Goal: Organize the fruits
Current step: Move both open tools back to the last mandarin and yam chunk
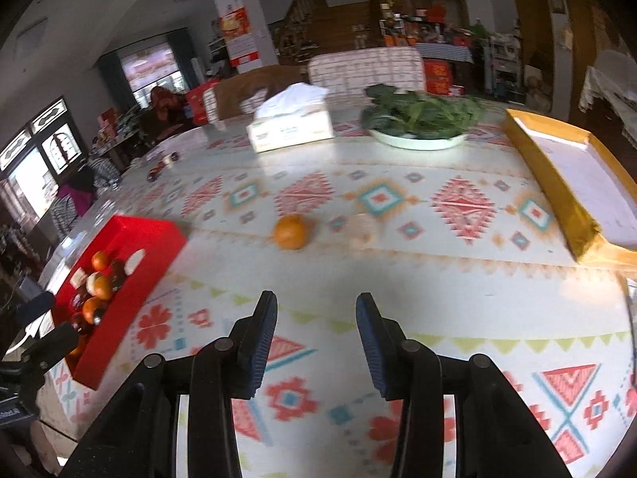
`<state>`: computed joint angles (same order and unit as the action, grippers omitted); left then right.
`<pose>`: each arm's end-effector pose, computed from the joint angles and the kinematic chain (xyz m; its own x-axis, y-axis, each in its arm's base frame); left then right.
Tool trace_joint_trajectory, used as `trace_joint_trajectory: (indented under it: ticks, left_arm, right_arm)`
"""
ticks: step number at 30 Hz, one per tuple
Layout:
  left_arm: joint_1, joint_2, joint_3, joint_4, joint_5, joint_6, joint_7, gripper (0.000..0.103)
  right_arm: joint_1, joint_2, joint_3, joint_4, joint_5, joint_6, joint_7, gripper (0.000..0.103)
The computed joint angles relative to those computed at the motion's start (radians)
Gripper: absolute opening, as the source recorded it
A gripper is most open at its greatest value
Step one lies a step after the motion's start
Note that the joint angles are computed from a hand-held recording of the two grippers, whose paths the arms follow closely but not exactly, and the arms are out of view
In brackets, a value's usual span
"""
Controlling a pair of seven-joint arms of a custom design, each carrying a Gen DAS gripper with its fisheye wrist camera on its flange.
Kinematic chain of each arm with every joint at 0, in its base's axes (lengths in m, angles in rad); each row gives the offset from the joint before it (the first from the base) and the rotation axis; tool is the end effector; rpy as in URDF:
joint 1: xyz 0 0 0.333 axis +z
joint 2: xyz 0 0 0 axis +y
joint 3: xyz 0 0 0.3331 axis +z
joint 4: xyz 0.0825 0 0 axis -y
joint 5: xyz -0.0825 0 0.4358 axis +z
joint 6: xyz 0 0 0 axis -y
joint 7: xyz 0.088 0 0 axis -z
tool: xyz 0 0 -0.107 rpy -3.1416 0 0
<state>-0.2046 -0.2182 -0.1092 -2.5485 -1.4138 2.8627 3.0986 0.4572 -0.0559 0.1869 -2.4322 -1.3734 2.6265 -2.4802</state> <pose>0.4729 -0.0954 0.3552 -0.5536 -0.8280 0.0890 -0.6196 0.3381 -0.7083 0.4044 0.3326 0.3171 -0.3073 -0.9249 -0.2237 -0.6220 0.3731 -0.6884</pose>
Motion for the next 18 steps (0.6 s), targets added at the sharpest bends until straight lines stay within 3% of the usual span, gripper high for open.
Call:
trace_joint_trajectory:
  ticks: [3, 9, 14, 18]
  left_arm:
    - [0.021, 0.020, 0.018, 0.015, 0.072, -0.104, -0.089, 0.090]
    - [0.030, 0.043, 0.008, 0.032, 0.071, -0.138, -0.100, 0.090]
    - [0.026, 0.056, -0.007, 0.053, 0.040, -0.115, -0.077, 0.090]
    - [0.010, 0.086, -0.028, 0.090, -0.007, -0.049, -0.017, 0.090]
  right_arm:
    - [-0.016, -0.031, -0.012, -0.038, 0.009, 0.009, 0.017, 0.045]
    - [-0.063, -0.027, -0.028, -0.054, -0.007, 0.071, 0.063, 0.045]
    - [-0.080, 0.050, -0.049, 0.015, -0.007, 0.105, 0.026, 0.045]
    - [-0.086, 0.126, -0.078, 0.092, 0.012, 0.126, -0.033, 0.045]
